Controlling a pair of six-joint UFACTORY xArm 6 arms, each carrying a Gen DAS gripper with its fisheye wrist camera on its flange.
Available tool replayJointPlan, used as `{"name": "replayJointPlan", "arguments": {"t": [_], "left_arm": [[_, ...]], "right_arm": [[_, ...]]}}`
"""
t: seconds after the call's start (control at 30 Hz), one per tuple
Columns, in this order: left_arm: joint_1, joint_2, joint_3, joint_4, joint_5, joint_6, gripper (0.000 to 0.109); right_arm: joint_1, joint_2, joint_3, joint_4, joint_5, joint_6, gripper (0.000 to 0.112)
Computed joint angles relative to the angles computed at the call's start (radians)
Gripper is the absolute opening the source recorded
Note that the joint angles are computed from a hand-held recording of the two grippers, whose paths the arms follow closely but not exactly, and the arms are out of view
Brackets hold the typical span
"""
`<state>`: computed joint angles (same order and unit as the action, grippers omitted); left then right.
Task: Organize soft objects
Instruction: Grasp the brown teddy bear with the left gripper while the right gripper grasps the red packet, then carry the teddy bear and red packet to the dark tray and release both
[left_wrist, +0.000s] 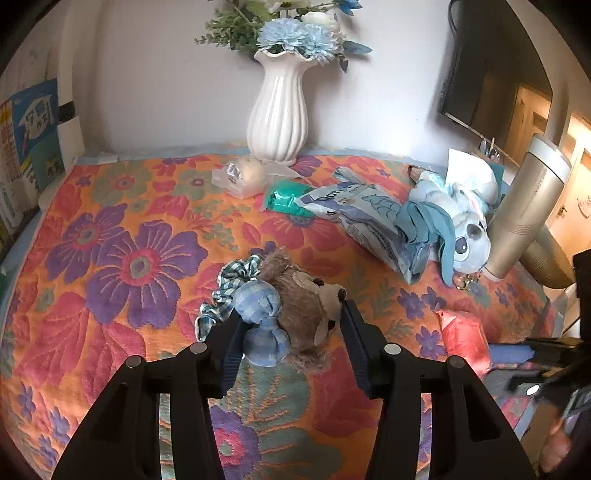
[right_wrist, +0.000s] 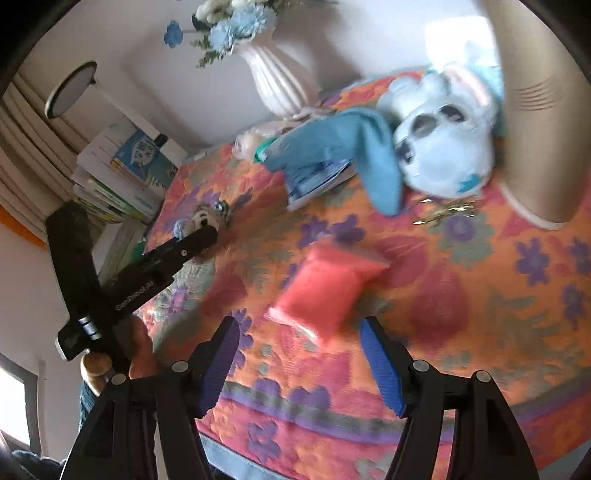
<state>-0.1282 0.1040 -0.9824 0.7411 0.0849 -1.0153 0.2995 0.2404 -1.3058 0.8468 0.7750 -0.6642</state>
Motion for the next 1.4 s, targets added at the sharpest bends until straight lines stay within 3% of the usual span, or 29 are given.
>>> {"name": "replayJointPlan", "arguments": {"t": [0.07,0.27,0.4,0.5,0.6,0.77,0.87,0.97,1.2,1.3,1.4], "left_arm": [[0.005,-0.003,0.005,0.003,-0.008,-0.011,0.048],[0.004,-0.001,0.004,0.001,-0.011,-0.016,0.048],[0.001,0.002,0.004,-0.023,-0.008,0.002,0.048],[-0.002,0.004,0.003,-0.044,-0.005,0.023,0.048],[-0.003,0.005,-0.003,-0.030,0.005,0.013,0.046],[-0.024,-0.006,-0.002,0.013,0.009,0.003,0.045],[-0.057,-0.017,0.007,0.005,-0.005,0.008,0.045],[-0.111,-0.011,-0.003,-0.088,-0.034,0.090,0.045],[-0.265,0.058,-0.172,-0.206,0.002,0.291,0.045],[-0.322,0.122,-0.297,-0.116,0.059,0.254,0.045],[-0.371,0.194,-0.418,-0.124,0.092,0.295,0.045]], "right_arm": [[0.056,0.002,0.009,-0.094,-0.111,0.059,0.066],[0.153,0.047,0.003,-0.458,-0.301,0.313,0.067],[0.176,0.027,0.097,-0.650,-0.468,0.402,0.057],[0.189,0.006,0.134,-0.558,-0.513,0.302,0.041],[0.194,-0.047,0.185,-0.385,-0.496,0.127,0.039],[0.177,-0.142,0.266,-0.292,-0.512,0.009,0.039],[0.128,-0.191,0.290,-0.248,-0.511,-0.016,0.039],[0.060,-0.231,0.296,-0.201,-0.486,-0.031,0.039],[-0.128,-0.297,0.284,-0.085,-0.414,-0.055,0.039],[-0.206,-0.298,0.268,-0.034,-0.409,-0.093,0.039],[-0.270,-0.298,0.242,0.025,-0.381,-0.129,0.039]]}}
